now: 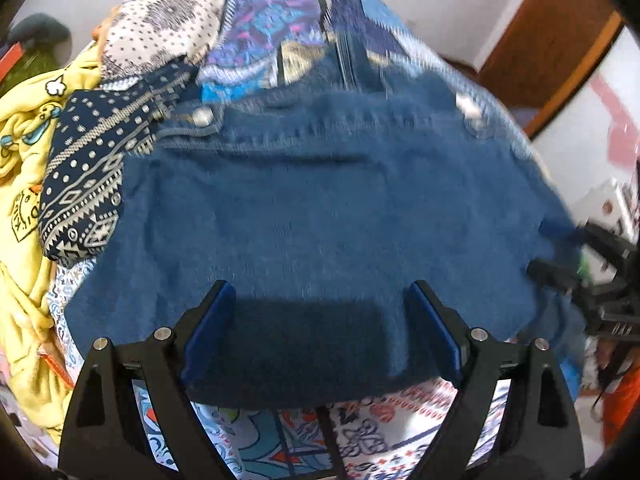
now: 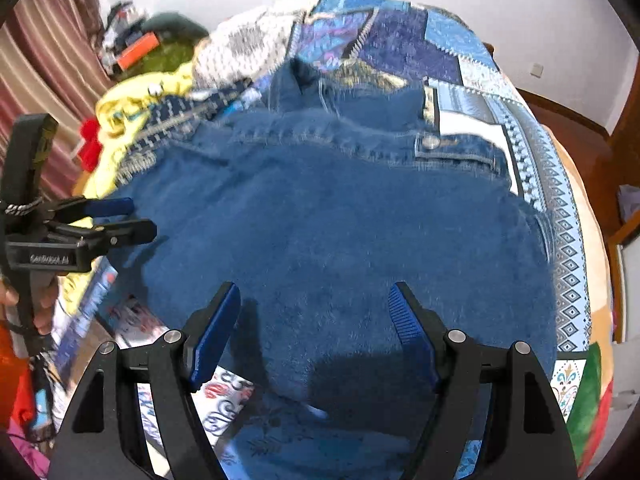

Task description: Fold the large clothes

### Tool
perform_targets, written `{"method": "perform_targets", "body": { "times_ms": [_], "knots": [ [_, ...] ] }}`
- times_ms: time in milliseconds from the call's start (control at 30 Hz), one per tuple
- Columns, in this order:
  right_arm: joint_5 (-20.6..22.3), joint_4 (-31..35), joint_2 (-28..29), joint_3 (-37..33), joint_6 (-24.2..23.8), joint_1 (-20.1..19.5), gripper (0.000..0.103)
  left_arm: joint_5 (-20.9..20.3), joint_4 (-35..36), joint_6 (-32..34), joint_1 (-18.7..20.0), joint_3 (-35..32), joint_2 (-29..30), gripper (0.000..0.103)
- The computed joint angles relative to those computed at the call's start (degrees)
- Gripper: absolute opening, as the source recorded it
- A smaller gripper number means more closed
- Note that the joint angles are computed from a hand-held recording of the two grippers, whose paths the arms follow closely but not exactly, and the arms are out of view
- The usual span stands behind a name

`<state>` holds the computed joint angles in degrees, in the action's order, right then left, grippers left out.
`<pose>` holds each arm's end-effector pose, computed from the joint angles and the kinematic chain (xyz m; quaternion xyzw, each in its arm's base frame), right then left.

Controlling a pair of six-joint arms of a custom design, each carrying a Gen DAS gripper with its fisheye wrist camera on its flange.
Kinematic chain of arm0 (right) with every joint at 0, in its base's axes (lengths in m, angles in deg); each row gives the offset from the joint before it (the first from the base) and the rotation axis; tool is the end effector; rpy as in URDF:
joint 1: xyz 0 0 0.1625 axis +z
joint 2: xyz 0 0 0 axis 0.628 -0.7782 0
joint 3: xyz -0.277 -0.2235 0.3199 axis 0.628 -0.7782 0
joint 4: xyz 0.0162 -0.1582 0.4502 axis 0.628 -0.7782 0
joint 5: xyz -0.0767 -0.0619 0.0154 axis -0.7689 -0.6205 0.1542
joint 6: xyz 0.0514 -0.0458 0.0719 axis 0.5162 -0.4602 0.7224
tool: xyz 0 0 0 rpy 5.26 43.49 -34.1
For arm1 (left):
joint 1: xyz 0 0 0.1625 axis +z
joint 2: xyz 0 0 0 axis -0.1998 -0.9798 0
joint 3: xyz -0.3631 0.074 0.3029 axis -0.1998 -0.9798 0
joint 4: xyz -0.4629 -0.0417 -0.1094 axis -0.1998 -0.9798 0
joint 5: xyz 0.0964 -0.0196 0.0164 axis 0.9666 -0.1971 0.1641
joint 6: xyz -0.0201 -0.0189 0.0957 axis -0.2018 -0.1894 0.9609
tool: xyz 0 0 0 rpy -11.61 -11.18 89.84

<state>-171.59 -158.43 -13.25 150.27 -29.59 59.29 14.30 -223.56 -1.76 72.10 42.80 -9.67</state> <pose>0.1677 -0.6265 0.1465 0.0786 -0.9215 0.2418 0.2935 -0.2020 -0.7227 0.1016 0.3048 0.9226 -0.0534 0.2305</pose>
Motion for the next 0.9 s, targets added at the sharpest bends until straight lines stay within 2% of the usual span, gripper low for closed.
{"method": "perform_targets", "body": {
  "times_ms": [133,233,300,333,367,400,433,467,533,600,733,800,900],
  "knots": [
    [-2.62,-1.17,-0.84,1.45,-1.02,-0.51,0.074,0.28,0.20,0.14,1.45,0.79,-1.40,0.092],
    [-2.11,-3.36,-3.53,3.95,-0.04,-1.66,0.074,3.08,-1.62,0.40,2.60,1.97,-3.21,0.092],
    [-4.72,-4.60,-4.76,5.11,1.40,-2.20,0.074,5.38,-2.49,0.13,3.48,2.39,-3.99,0.094],
    [-4.47,-5.40,-5.70,6.00,1.67,-2.73,0.074,4.32,-2.27,-0.32,4.36,2.50,-4.67,0.095],
    [-2.03,-5.80,-7.21,7.28,1.96,-3.57,0.074,4.35,-2.53,-1.14,4.82,2.83,-5.20,0.095],
    [0.58,-6.40,-8.66,8.54,2.27,-4.43,0.074,6.79,-3.96,-2.11,5.08,3.60,-5.65,0.095],
    [0.79,-7.25,-9.18,9.26,2.68,-4.50,0.074,9.66,-4.71,-2.96,5.12,4.17,-5.87,0.095],
    [-1.40,-8.15,-9.22,9.64,3.29,-4.22,0.075,10.70,-5.41,-3.47,5.66,4.66,-6.42,0.095],
    [-7.65,-8.51,-8.70,9.61,4.67,-3.52,0.076,10.11,-5.13,-6.33,7.16,5.35,-7.98,0.095],
    [-6.09,-8.97,-10.40,11.26,6.34,-4.72,0.078,10.33,-4.38,-9.11,8.26,5.45,-8.78,0.095],
    [-3.24,-7.57,-13.78,13.24,11.64,-6.67,0.080,13.93,-3.91,-13.17,9.50,6.75,-10.81,0.095],
    [-5.20,-7.75,-14.06,13.17,12.90,-6.19,0.080,12.95,-3.38,-15.56,9.94,7.00,-11.79,0.095],
    [-6.11,-8.68,-14.06,12.71,12.38,-4.92,0.080,7.04,-5.66,-17.19,10.29,8.30,-13.89,0.095]
  ]
}}
